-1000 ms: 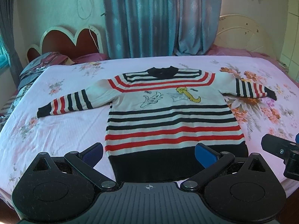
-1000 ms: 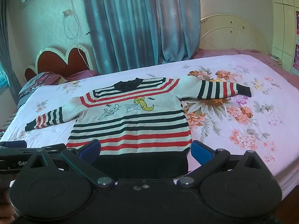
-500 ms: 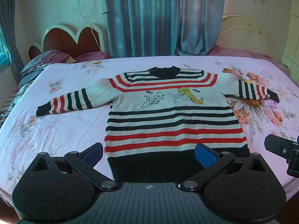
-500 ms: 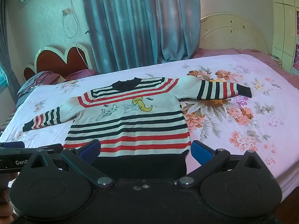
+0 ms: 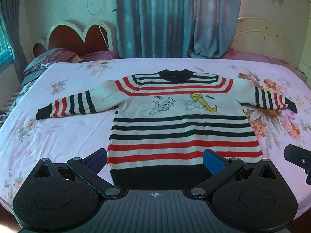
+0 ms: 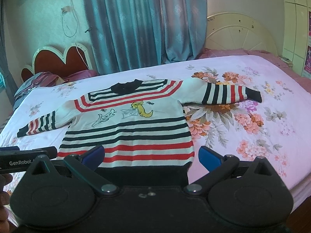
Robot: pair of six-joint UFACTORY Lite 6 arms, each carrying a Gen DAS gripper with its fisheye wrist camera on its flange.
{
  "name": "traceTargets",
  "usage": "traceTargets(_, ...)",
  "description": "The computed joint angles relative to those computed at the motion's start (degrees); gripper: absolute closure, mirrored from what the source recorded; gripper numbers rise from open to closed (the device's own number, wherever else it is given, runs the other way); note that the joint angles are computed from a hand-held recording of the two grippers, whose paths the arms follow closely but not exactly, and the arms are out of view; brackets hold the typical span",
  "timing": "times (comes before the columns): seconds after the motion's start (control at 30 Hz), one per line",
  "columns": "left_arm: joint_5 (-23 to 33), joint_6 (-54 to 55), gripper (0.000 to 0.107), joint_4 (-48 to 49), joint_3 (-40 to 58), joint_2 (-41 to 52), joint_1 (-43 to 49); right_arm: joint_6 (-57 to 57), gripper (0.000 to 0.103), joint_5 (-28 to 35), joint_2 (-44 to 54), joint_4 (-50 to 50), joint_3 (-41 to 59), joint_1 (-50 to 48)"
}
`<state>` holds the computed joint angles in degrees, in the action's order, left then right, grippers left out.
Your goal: Fold small clothes
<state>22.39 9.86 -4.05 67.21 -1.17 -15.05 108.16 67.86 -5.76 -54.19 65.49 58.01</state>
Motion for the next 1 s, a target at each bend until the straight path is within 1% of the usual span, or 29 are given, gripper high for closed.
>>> traceTargets(0.13,-0.8,-4.1,0.004,3.5,1.6,2.4,-1.4,-1.7,0.001,-2.0,-0.8,0.0,-1.1,-2.7)
traceTargets(0.33,-1.3,-11.0,0.004,9.2,5.7,7.3,-3.3,-4.3,0.001,-6.8,-2.1,-0.3,-3.1,-8.1)
traceTargets(0.6,-1.0,-21.6,0.004,16.3,14.6,17.1,-5.8,-8.8,0.001,-14.7,-3.8,-0.9,-6.7,-17.8)
traceTargets(0.73,-0.9,-28.9,0.004,22.1,20.5,23.5,-7.5,-10.1,0.001,-19.0,-4.8,-2.1,-9.4,-23.8)
traceTargets(0.83,0.1,-30.3,0.004,22.9,25.7,28.3,-8.6,-11.7,0.001,-23.5,-5.2,-2.7,-11.4,-29.6)
traceTargets(1.0,3.1,-32.6,0.004,22.7,38.2,38.8,-10.7,-14.7,0.001,-31.5,-4.8,-3.5,-13.9,-40.2)
